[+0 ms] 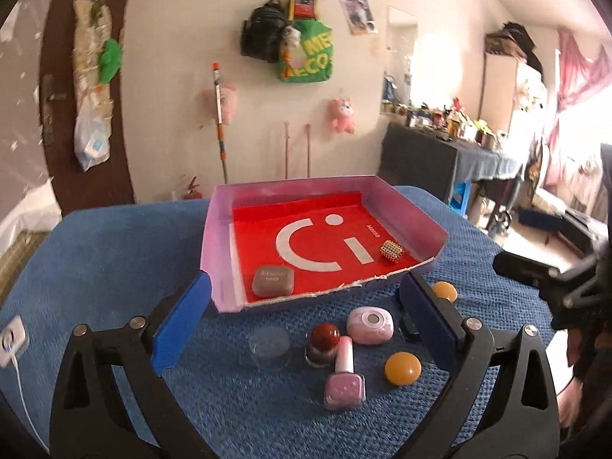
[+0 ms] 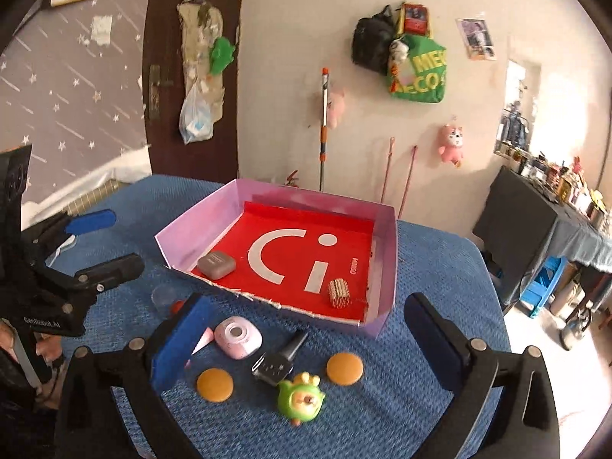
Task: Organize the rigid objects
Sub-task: 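Open the right tool releasing the cylinder while the left tool releases the compact, then withdraw, then grasp the pink nail polish bottle with the left tool while the right tool grasps the green bear toy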
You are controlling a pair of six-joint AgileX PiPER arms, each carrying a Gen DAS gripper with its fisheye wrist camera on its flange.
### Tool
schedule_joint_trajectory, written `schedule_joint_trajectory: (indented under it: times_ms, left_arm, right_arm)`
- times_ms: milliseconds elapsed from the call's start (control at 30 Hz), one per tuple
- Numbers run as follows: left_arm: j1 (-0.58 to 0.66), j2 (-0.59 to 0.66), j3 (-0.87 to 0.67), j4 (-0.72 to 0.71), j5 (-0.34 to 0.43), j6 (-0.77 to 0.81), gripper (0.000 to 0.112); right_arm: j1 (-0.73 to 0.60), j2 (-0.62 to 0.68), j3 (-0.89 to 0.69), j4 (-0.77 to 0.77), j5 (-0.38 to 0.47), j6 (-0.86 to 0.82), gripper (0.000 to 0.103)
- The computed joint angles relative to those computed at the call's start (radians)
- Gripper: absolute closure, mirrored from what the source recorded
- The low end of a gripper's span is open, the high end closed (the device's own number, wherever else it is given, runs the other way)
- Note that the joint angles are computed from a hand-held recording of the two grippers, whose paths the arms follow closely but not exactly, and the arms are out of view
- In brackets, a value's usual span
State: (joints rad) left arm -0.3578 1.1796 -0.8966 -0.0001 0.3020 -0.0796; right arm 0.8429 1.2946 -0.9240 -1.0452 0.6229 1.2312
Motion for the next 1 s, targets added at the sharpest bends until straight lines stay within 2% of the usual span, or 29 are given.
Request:
schedule_joint_trajectory:
  times_ms: [67, 133, 233, 333, 400, 533, 700, 767, 1000]
  left_arm:
    - [-0.003, -0.018, 0.031, 0.007, -0.004, -0.029, 0.011]
    - [-0.025, -0.033, 0.067, 0.130, -0.016, -0.172, 0.011]
    - [-0.055, -0.046, 0.117, 0.271, -0.024, -0.320, 0.011]
    - [-0.081, -0.060, 0.162, 0.409, -0.029, -0.461, 0.011]
    - [-0.106, -0.063, 0.189, 0.513, -0.031, -0.568, 0.011]
    - [-0.141, -0.056, 0.231, 0.635, -0.043, -0.686, 0.011]
    - [-0.148, -0.012, 0.241, 0.590, -0.059, -0.642, 0.011]
    - [-0.137, 0.011, 0.237, 0.515, -0.069, -0.570, 0.011]
    - [-0.082, 0.085, 0.207, 0.116, -0.072, -0.164, 0.011]
  right_arm:
    - [0.065, -0.006, 0.050, -0.117, 0.070, 0.150, 0.000]
    - [0.124, 0.005, 0.089, -0.201, 0.143, 0.274, 0.000]
    - [0.165, 0.013, 0.149, -0.279, 0.175, 0.405, 0.000]
    - [0.215, 0.031, 0.202, -0.355, 0.255, 0.553, 0.000]
    - [0.222, 0.033, 0.233, -0.382, 0.253, 0.623, 0.000]
    - [0.173, 0.052, 0.269, -0.397, 0.175, 0.709, 0.000]
    - [0.137, 0.099, 0.280, -0.399, 0.117, 0.743, 0.000]
    - [0.125, 0.115, 0.286, -0.414, 0.094, 0.764, 0.000]
    - [0.051, 0.155, 0.287, -0.460, -0.027, 0.804, 0.000]
